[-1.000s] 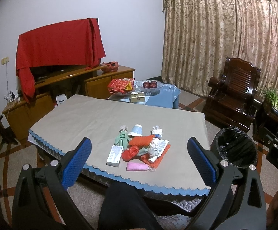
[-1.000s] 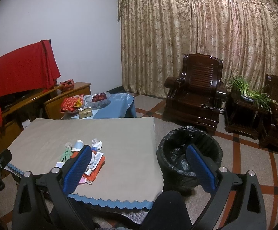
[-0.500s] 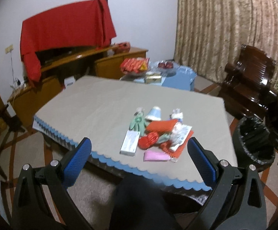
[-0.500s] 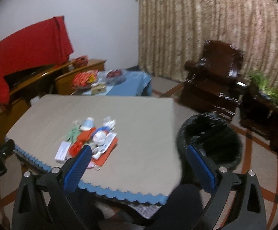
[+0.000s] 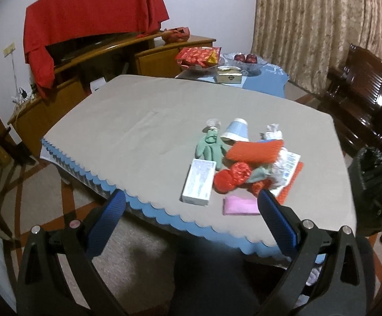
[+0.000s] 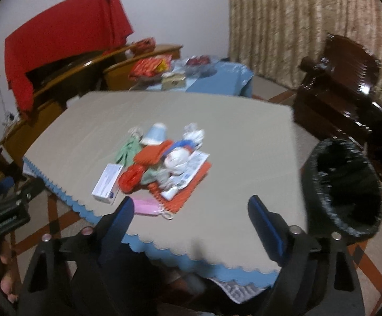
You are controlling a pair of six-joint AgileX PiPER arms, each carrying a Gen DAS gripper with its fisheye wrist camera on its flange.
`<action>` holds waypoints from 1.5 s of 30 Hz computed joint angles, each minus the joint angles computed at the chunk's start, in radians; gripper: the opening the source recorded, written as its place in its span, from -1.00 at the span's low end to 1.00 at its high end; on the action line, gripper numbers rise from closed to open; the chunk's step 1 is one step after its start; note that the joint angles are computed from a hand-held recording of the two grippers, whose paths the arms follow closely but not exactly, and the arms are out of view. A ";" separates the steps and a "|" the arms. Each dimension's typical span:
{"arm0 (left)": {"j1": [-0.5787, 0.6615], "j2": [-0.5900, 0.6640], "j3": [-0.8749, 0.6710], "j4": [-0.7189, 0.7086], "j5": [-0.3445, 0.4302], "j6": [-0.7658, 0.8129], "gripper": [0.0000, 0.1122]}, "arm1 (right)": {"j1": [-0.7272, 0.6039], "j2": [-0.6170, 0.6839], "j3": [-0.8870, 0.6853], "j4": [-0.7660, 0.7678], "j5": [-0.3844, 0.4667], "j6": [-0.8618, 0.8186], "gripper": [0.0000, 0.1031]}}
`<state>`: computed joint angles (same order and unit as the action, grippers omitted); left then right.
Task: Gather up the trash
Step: 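Grasp the white medicine box with the left tool while the right tool grasps the pink mask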
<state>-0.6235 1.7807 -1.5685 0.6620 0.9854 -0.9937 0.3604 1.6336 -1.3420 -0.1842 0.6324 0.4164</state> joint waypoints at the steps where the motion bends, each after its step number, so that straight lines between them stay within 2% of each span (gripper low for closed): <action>1: 0.013 0.009 0.000 0.001 -0.016 0.008 0.73 | 0.002 0.025 -0.013 0.021 -0.007 -0.019 0.57; 11: 0.164 0.134 0.048 -0.102 -0.217 0.141 0.73 | 0.038 0.260 -0.144 0.189 -0.050 -0.188 0.40; 16: 0.199 0.156 0.088 -0.078 -0.290 0.127 0.73 | 0.056 0.358 -0.200 0.223 -0.056 -0.224 0.28; 20: 0.205 0.175 0.115 -0.023 -0.342 0.092 0.73 | 0.071 0.412 -0.240 0.212 -0.061 -0.206 0.28; 22: 0.203 0.188 0.129 0.015 -0.358 0.069 0.73 | 0.076 0.444 -0.264 0.212 -0.062 -0.209 0.28; 29: 0.249 0.235 0.132 -0.050 -0.418 0.134 0.73 | 0.092 0.585 -0.396 0.209 -0.012 -0.212 0.26; 39: 0.273 0.326 0.076 -0.148 -0.448 0.227 0.73 | 0.090 0.738 -0.568 0.219 0.079 -0.258 0.15; 42: 0.278 0.355 0.049 -0.183 -0.448 0.259 0.73 | 0.094 0.753 -0.588 0.197 0.082 -0.258 0.03; 44: 0.279 0.376 0.027 -0.203 -0.444 0.277 0.73 | 0.094 0.762 -0.597 0.203 0.074 -0.264 -0.25; 45: 0.277 0.389 0.015 -0.210 -0.440 0.285 0.73 | 0.087 0.766 -0.602 0.223 0.073 -0.281 -0.31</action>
<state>-0.3462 2.1696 -1.5538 0.4516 0.5453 -0.7088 0.4469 2.3998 -1.9443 0.0389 0.7056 0.1354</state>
